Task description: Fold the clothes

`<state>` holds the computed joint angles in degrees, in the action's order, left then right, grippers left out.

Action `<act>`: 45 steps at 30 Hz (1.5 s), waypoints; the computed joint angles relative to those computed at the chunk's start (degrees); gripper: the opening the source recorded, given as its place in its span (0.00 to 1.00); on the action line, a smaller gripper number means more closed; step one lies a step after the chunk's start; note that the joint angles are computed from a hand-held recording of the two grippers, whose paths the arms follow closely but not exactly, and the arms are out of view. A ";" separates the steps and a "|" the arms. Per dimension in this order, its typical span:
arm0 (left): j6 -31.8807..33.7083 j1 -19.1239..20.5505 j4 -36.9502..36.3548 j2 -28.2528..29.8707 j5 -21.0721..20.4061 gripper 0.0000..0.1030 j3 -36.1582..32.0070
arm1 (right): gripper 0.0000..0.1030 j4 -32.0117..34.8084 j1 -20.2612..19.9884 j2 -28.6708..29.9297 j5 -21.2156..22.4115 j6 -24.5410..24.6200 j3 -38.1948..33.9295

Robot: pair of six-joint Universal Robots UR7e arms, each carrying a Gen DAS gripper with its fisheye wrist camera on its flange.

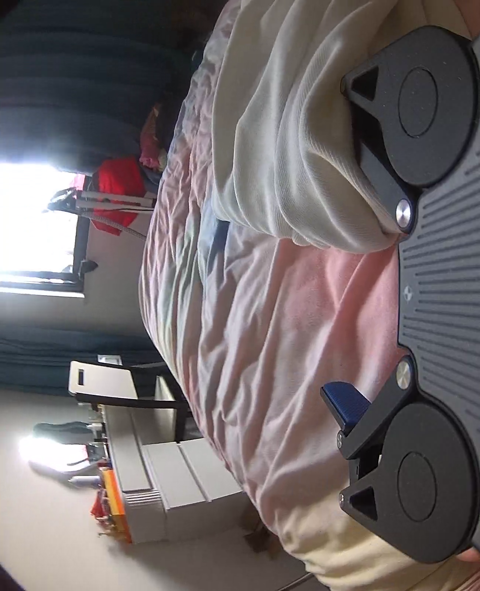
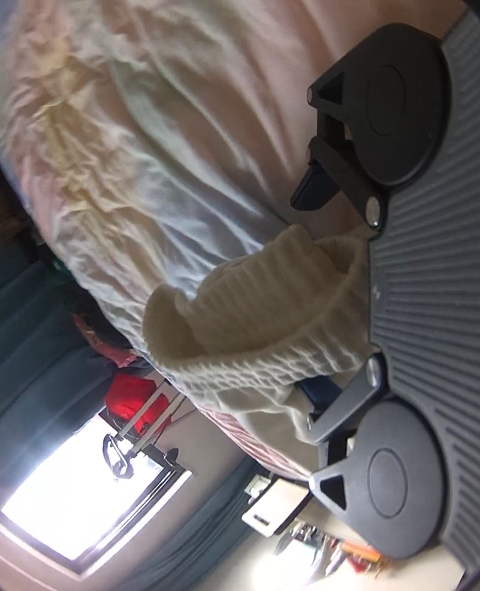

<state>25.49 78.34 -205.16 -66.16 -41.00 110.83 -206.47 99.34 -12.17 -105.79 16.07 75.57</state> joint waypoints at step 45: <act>-16.28 6.08 34.58 -12.77 -36.04 0.94 -0.33 | 0.43 -5.69 -0.61 1.29 3.61 3.16 -0.46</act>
